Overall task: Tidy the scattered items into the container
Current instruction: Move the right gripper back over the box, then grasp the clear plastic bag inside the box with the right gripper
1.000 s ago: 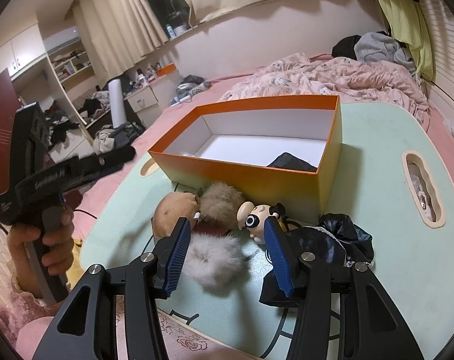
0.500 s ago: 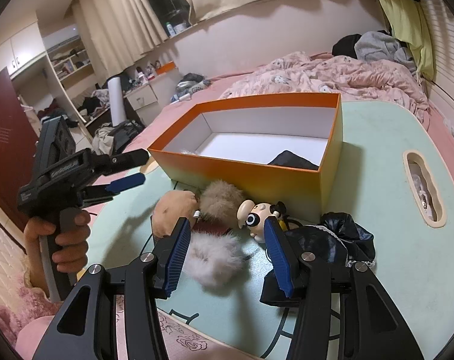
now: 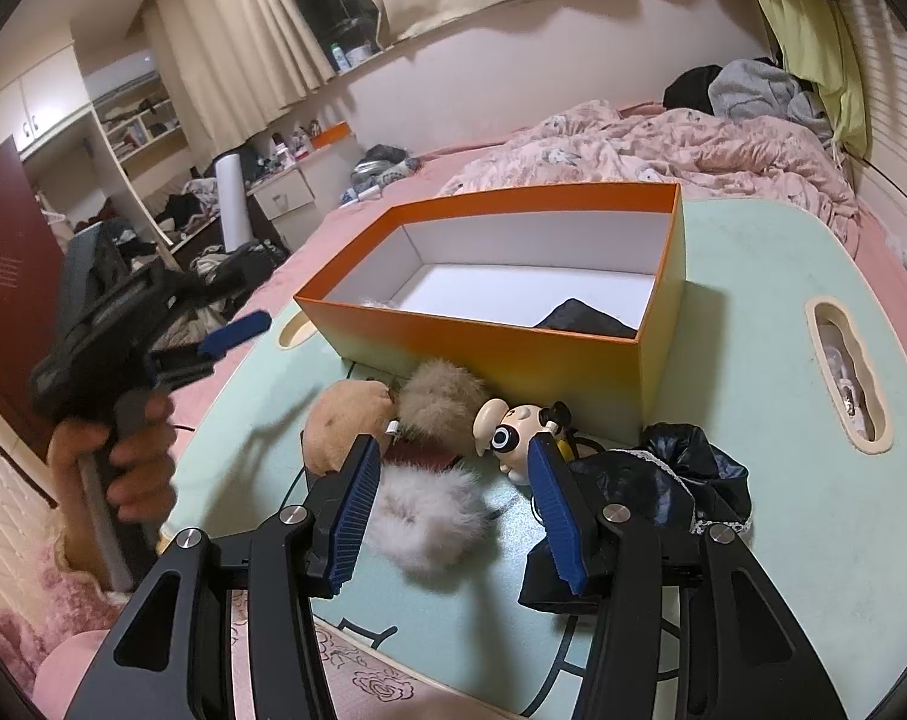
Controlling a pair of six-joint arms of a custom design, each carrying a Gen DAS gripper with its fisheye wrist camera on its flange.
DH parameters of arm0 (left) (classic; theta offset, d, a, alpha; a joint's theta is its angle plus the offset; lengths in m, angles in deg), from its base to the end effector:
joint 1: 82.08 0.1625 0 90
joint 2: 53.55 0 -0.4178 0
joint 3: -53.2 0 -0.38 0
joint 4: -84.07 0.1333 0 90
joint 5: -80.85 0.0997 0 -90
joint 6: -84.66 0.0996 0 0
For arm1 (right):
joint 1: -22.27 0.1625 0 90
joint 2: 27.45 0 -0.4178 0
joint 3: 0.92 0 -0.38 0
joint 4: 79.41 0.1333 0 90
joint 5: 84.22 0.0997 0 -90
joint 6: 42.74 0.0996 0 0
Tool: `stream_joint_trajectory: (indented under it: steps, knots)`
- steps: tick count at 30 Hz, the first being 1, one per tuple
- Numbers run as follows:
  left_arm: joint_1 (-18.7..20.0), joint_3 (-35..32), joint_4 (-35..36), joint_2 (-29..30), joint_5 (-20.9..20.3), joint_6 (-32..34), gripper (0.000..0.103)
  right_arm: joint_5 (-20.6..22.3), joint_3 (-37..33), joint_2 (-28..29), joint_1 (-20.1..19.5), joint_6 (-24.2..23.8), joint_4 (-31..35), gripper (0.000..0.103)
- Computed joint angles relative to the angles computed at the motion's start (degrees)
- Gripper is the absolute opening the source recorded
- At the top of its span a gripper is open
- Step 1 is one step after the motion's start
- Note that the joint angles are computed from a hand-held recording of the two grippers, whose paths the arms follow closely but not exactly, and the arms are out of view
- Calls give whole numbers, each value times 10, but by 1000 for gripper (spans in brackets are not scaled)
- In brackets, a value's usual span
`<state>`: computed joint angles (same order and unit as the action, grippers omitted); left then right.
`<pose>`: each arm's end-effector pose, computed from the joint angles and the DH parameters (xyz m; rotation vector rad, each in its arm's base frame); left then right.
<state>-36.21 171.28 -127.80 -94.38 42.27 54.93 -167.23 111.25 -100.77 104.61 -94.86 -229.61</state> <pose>-0.2067 -0.5164 0.0909 -0.1726 2.4835 -1.5076 0.0715 -0.5592 0.2686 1.1689 -2.7686 0.5826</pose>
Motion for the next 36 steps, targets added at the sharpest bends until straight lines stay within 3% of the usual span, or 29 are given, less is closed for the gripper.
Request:
stream_joint_trajectory:
  steps: [2,6,9,14,21,23,26,31,33,36]
  knots:
    - [21,-10,10,-4,-28,-2,75,-1,1,0,-1,-1,1,50]
    - [54,-22,31,-6,-129,-4,76,-1,1,0,0,0,0,50]
    - [42,-22,36,5,-126,17,76,-2,4,-1,-1,0,-2,51]
    - [33,-12,37,11,-124,-4,76,-2,2,0,0,1,-2,51]
    - [10,20,-49,12,-58,3,76,2,-11,1,7,-6,15,51]
    - [-1,28,-68,8,-36,14,76,11,-37,5,18,0,49,51]
    - [-8,37,-83,0,-25,21,76,7,-138,44,55,47,175,51]
    - [-15,47,-112,-8,-34,29,76,-113,-318,173,128,114,365,51]
    - [-14,48,-112,-9,-35,32,76,-138,-382,226,142,143,439,51]
    - [-12,48,-106,-10,-39,30,76,-186,-426,287,162,160,475,51]
